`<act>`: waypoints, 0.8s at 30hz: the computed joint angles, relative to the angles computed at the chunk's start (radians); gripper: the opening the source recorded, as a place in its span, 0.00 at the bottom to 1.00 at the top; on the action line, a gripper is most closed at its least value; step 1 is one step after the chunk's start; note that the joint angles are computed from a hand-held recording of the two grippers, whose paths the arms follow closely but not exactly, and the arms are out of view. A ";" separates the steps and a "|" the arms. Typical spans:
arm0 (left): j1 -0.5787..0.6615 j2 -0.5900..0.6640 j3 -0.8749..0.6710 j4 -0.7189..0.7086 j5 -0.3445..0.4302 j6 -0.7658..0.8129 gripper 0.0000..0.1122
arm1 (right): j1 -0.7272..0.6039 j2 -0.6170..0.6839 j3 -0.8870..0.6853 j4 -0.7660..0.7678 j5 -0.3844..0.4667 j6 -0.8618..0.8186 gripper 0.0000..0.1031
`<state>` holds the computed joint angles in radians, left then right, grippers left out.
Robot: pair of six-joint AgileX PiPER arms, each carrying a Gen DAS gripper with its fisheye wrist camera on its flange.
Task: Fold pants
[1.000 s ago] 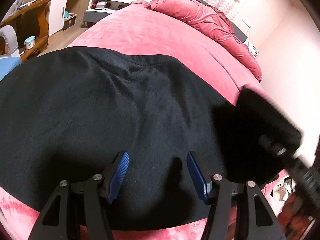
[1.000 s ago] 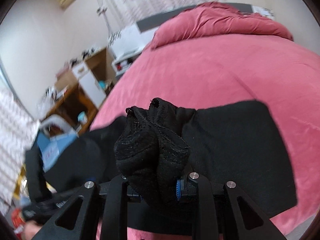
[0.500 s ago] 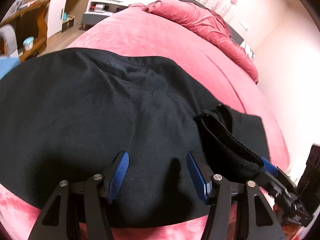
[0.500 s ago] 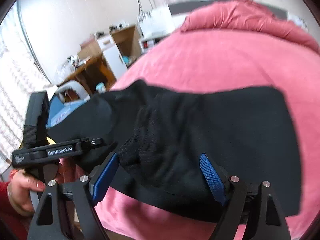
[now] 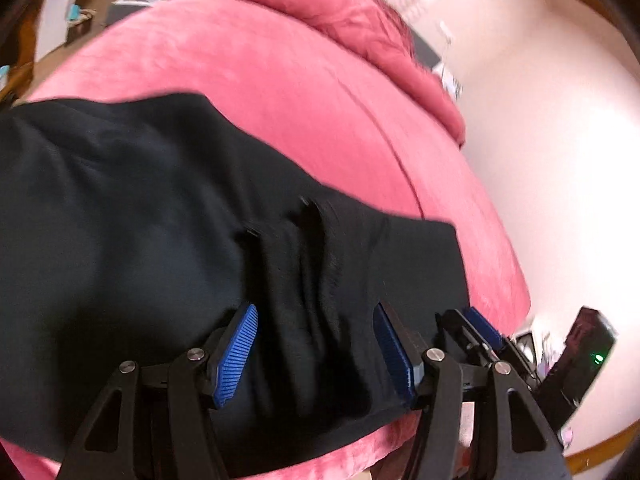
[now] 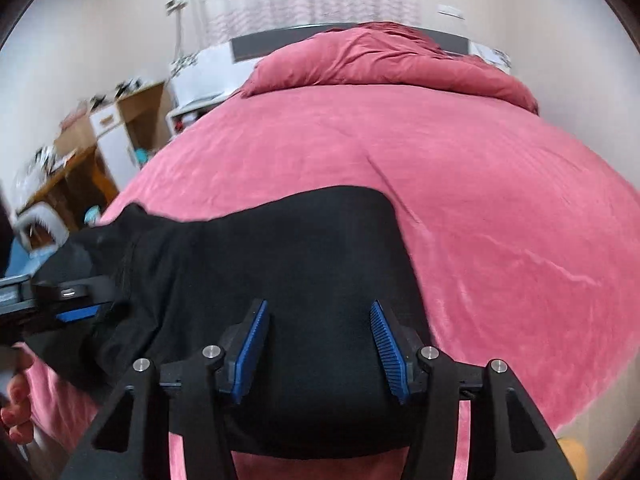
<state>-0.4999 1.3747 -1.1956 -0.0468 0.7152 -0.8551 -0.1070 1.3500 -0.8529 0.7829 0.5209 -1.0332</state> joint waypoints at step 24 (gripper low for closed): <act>-0.065 -0.268 0.229 0.169 0.022 -0.116 0.31 | 0.080 0.040 -0.035 -0.236 -0.008 0.194 0.70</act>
<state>-0.5652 1.1069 -0.9664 0.1223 0.7375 -0.9708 -0.0270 1.3898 -0.8881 0.5474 0.5131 -0.8392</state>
